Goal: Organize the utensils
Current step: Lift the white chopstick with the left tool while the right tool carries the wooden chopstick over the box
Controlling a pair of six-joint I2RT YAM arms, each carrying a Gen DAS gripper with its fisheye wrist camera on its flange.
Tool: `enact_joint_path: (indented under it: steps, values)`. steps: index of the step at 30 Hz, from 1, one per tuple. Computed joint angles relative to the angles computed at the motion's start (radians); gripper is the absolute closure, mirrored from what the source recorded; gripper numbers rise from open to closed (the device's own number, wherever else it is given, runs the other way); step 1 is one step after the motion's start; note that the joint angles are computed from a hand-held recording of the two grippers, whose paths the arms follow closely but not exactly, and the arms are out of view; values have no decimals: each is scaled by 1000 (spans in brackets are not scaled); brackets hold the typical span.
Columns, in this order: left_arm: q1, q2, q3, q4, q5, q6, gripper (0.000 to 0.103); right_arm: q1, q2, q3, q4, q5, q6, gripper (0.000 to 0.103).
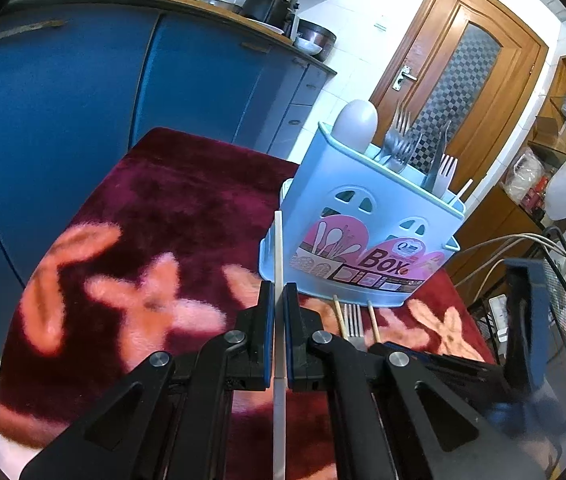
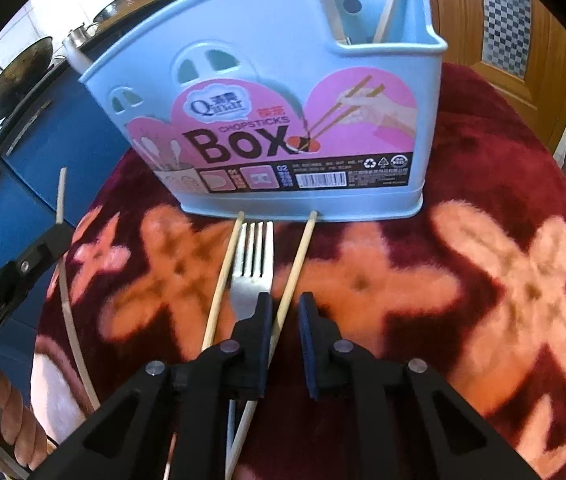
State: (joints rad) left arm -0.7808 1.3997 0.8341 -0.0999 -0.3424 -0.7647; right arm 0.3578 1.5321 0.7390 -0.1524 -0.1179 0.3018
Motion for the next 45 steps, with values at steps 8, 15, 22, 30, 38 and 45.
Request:
enact_joint_path:
  steps: [8, 15, 22, 30, 38, 45]
  values:
    - [-27, -15, 12, -14, -16, 1, 101, -32, -10, -18, 19, -43, -3, 97]
    - [-79, -51, 29, -31, -78, 14, 101, -98, -232, -173, 72, -160, 7, 97]
    - [-136, -72, 80, -48, -147, 53, 101, -164, -524, -270, 70, -197, 16, 97]
    - [-150, -64, 178, -76, -186, 126, 101, -186, -647, -294, 130, -169, 68, 97]
    - [-123, -9, 332, -98, -221, 221, 101, -249, -647, -272, 184, -186, 80, 97]
    - [-88, 78, 511, -115, -257, 335, 101, -290, -587, -244, 241, -217, 78, 97]
